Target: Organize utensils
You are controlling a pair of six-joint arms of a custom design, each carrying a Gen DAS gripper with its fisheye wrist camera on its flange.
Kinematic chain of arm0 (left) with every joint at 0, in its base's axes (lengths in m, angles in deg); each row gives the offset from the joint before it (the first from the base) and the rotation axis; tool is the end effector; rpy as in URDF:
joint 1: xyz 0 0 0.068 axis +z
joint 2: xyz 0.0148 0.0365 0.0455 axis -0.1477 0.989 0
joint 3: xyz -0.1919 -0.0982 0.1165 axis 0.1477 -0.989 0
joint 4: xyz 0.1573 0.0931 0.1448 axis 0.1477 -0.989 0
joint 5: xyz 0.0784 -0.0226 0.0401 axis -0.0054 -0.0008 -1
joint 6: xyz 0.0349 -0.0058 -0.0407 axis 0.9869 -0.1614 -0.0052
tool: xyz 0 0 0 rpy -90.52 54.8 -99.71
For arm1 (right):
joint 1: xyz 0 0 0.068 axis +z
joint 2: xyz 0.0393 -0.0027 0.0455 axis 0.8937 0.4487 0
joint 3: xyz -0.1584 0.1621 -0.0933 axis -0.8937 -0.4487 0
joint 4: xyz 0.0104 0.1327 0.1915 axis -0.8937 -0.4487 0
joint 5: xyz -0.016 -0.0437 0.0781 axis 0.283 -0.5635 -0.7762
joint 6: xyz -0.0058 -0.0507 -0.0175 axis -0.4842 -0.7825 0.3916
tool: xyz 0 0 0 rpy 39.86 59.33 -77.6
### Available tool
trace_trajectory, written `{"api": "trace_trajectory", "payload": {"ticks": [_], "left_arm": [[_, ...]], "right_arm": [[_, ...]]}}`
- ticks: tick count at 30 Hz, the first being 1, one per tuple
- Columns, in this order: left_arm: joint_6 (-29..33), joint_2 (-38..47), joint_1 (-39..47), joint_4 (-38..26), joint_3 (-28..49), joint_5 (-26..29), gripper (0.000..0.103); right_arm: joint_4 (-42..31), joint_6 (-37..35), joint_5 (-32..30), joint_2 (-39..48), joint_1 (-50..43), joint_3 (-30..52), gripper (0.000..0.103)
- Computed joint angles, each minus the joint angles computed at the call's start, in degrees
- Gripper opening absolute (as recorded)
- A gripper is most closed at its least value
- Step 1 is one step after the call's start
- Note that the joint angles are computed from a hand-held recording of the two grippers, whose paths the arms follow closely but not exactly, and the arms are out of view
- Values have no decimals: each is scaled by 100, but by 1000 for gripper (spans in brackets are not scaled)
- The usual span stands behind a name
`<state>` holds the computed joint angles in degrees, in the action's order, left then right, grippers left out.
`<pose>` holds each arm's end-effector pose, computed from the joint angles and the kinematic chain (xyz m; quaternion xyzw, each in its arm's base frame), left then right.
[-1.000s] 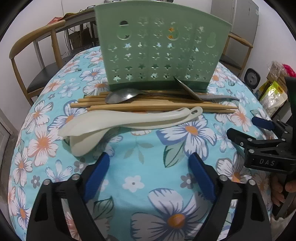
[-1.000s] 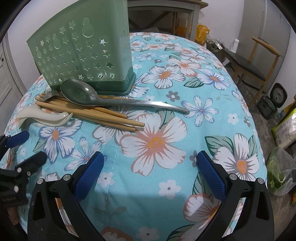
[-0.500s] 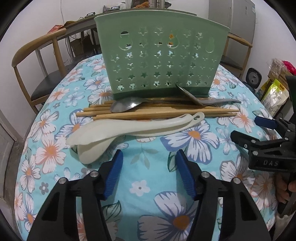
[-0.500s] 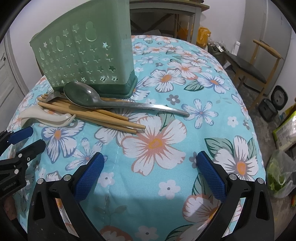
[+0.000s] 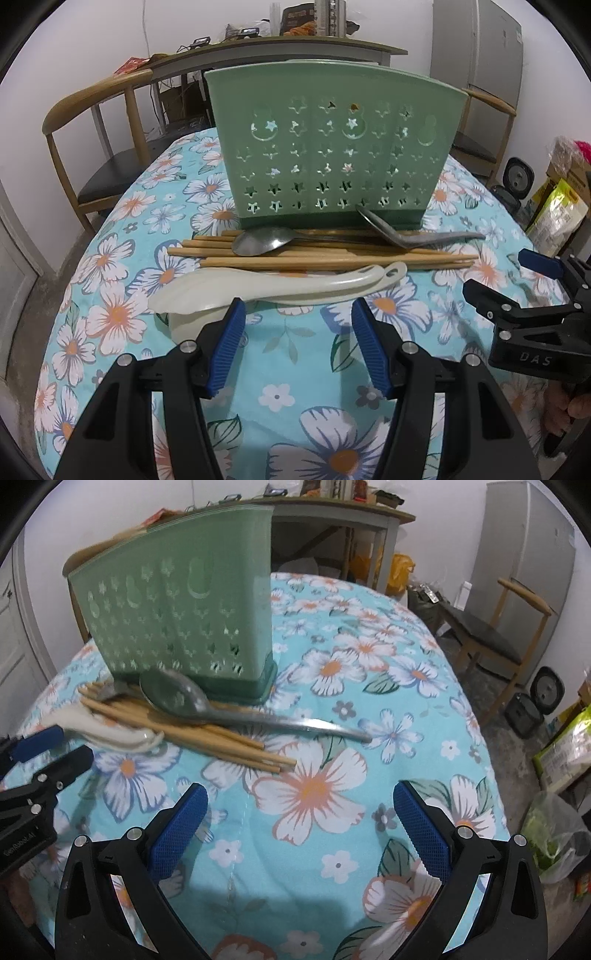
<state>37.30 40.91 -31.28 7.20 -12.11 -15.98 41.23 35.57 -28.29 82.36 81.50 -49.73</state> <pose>0.2166 -0.0922 0.2082 0.2063 0.9043 -0.0811 0.3649 0.1786 0.0438 0.1875 0.1124 0.9209 -0.0632 0.3679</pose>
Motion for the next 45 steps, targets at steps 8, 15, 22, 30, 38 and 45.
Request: {"api": "trace_trajectory", "payload": {"ticks": [8,15,22,30,38,45], "left_arm": [[-148,101,74,-8,104,93,58],[-118,123,404,-149,193,510,51],[97,53,766,-210,101,822,50],[293,57,1329,-306,112,1307,50],[242,120,1758,-409,230,1482,50],[195,554,2390,-675,656,2249,50]], "right_arm": [[133,-9,-309,-49,-236,243,96],[574,-93,-540,635,85,733,96],[667,-139,-52,1256,672,1199,88],[803,22,-726,1287,177,1104,65],[900,-128,-1015,1431,122,1091,36],[991,-385,-506,1534,477,1194,49]]}}
